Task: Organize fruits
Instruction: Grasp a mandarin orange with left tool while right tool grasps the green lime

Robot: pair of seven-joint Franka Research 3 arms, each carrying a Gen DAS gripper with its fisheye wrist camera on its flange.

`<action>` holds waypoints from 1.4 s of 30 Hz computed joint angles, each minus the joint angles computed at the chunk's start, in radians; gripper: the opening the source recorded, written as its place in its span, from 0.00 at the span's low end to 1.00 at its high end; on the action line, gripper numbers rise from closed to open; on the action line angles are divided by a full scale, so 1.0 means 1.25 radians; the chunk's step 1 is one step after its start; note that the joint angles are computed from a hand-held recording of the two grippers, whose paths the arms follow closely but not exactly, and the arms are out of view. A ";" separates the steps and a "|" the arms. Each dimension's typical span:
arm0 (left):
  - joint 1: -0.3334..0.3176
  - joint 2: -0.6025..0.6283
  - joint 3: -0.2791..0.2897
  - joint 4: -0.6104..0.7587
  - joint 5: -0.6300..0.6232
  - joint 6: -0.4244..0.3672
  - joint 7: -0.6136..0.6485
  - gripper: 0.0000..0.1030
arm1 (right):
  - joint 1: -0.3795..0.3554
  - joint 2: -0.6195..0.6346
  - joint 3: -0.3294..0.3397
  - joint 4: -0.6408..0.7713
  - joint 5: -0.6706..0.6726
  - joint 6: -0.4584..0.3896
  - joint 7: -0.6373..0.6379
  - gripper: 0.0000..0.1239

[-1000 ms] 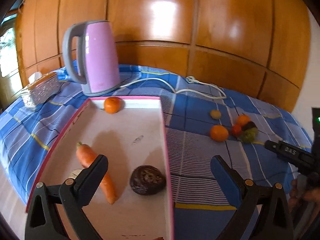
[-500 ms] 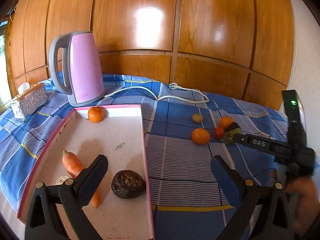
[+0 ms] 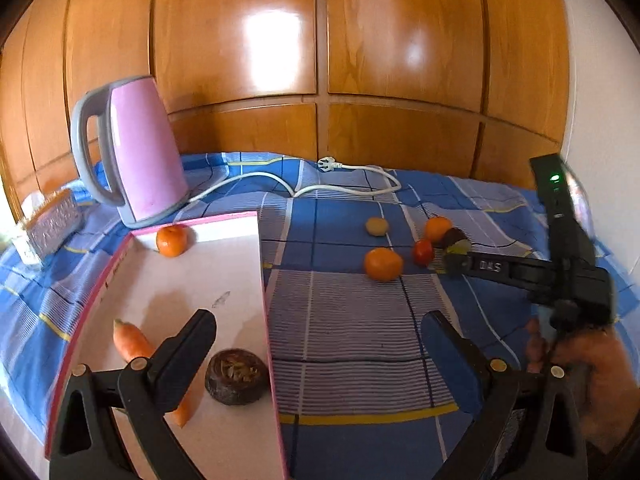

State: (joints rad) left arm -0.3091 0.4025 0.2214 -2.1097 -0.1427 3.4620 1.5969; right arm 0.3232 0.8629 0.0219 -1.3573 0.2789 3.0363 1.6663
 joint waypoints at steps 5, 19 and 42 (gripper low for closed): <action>-0.039 0.029 0.034 0.070 -0.014 -0.079 -0.015 0.97 | 0.050 -0.027 -0.076 -0.043 -0.020 0.002 0.053 0.23; 0.177 0.179 -0.195 0.380 0.128 -0.349 -0.145 0.65 | 0.002 -0.019 -0.028 -0.027 -0.016 -0.021 0.058 0.24; 0.311 0.245 -0.362 0.423 0.211 -0.385 -0.162 0.35 | -0.045 0.004 0.032 -0.002 0.013 -0.006 0.012 0.24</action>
State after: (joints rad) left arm 0.0800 0.7087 -0.2309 -1.5813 0.1210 2.9813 1.3948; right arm 0.2671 0.8673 0.0617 -1.3602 0.2956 3.0286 1.6812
